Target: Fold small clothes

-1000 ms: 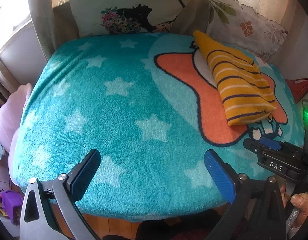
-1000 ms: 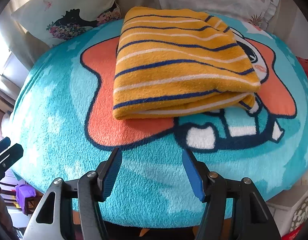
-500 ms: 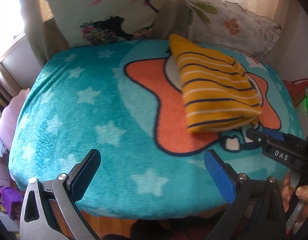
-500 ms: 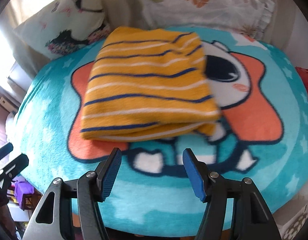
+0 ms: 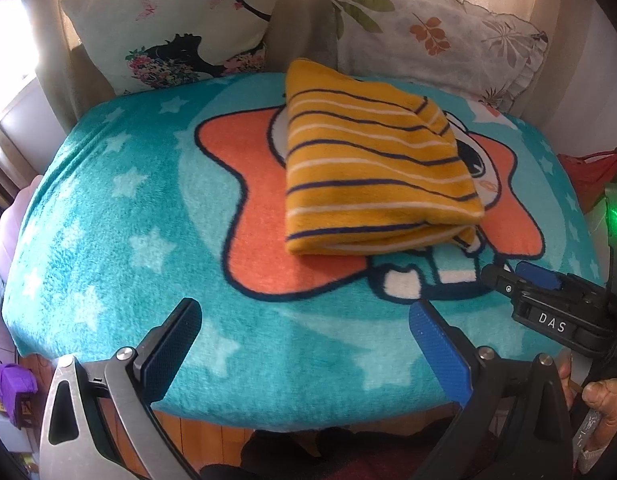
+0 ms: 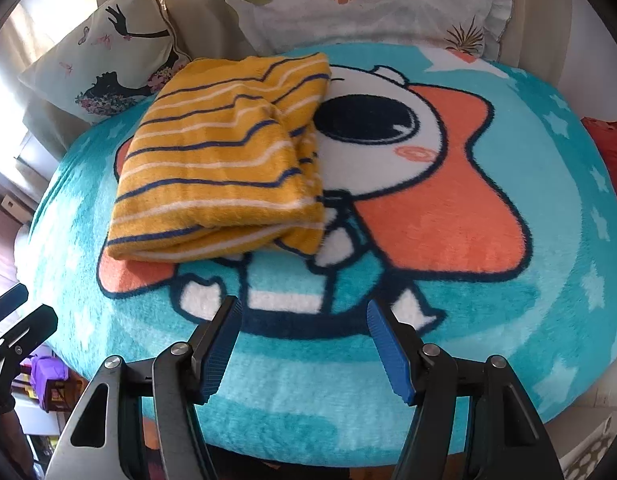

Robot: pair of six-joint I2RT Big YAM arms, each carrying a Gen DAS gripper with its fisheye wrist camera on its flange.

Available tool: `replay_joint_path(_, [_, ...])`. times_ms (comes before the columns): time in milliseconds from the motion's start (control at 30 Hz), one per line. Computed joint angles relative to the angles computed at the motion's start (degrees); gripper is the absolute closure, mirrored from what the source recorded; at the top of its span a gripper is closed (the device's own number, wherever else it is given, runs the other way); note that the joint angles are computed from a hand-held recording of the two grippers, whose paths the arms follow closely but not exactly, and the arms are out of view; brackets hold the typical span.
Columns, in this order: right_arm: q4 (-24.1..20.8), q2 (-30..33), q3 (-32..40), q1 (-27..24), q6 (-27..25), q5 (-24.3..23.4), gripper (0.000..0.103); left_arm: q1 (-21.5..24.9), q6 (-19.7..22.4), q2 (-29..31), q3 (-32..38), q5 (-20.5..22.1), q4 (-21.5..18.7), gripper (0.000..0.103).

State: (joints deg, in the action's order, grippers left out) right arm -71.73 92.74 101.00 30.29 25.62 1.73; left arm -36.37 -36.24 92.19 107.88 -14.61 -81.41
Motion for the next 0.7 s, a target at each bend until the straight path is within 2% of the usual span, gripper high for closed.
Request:
replay_joint_path(333, [1.9,-2.3,-4.1,-3.9,-1.9,-3.1,0.033,-2.5,-2.7,5.0,6.3,-1.1,-4.1,0.0])
replay_joint_path(700, [3.3,-3.3,-6.4,-7.0,-2.0,-5.0,0.033,-3.7,-1.8,10.0,12.8,-1.1,-7.1,0.0])
